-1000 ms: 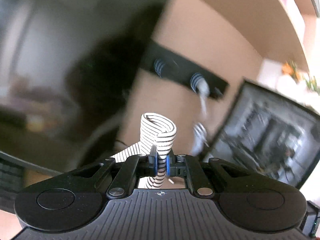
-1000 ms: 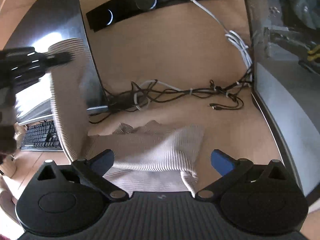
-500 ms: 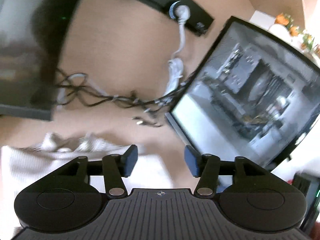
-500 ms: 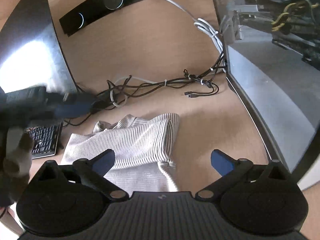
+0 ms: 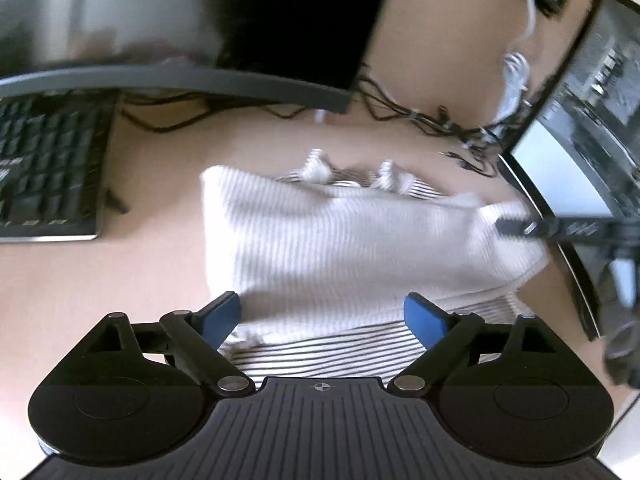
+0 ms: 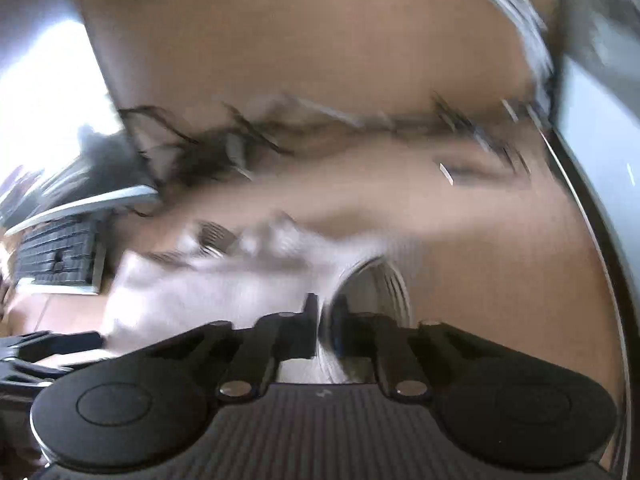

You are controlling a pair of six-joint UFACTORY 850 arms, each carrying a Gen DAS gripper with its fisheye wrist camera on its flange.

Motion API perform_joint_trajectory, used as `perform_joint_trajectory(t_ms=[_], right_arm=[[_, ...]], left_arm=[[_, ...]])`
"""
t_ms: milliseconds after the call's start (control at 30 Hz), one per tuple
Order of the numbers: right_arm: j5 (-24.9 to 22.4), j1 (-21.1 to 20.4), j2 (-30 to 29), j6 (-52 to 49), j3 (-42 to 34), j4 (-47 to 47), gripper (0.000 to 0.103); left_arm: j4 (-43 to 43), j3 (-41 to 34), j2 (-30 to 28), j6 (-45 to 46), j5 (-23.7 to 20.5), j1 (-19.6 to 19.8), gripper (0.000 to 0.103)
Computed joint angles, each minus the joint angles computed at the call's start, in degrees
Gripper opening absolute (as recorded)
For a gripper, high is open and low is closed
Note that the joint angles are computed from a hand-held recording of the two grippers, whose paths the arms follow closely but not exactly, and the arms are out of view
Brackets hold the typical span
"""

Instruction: Fold clothes

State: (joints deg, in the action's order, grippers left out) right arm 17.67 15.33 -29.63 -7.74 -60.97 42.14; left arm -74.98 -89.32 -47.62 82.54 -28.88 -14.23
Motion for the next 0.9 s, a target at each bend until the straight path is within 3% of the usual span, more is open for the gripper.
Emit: perform_joint_trajectory(t_ms=[100,267,433,533,600,700,733,800,900], right_arm=[[2.79,0.42,2.27,-3.97,-0.51,-0.78,0.004],[3.12,-0.46,2.03,-6.69,0.45,2.47,0.004],[2.93,-1.01,-3.72,-4.61,0.63,2.39,0.006],[4.03,-1.09,-3.71,-4.86,1.01,1.12,0.007],[5.75,-0.37,-2.61,-12.11,0.87,8.02,0.021],[9.88,1.01,-0.40,-16.92,1.59,11.36,0.022],[9.56,0.86,0.41,-13.92,1.79,7.84,0.023],[6.24,-0.17,-0.58,-6.05,0.79,0.75,0.034],[-0.15,-1.61,-3.23,1.20,-1.95,-4.79,0.035]], left_arm=[[-0.25,-0.75,-0.45,-0.69,1.31,0.32,0.094],[1.63,-1.89,-0.88,-2.75,4.85,0.19,0.095],[-0.32,-3.22,-0.99,-1.79,-1.95,0.73,0.096],[-0.23,-5.58,-2.31,-2.24,-6.15,0.31,0.098],[0.01,-7.90,-3.97,-2.73,-8.08,-0.12,0.098],[1.19,-11.44,-6.81,-4.63,-7.99,-0.90,0.098],[2.23,-12.74,-7.86,-6.40,-7.57,-1.06,0.098],[4.35,-15.46,-10.05,-10.20,-7.25,-1.17,0.098],[1.54,-16.80,-11.61,-8.39,-9.22,-0.31,0.098]])
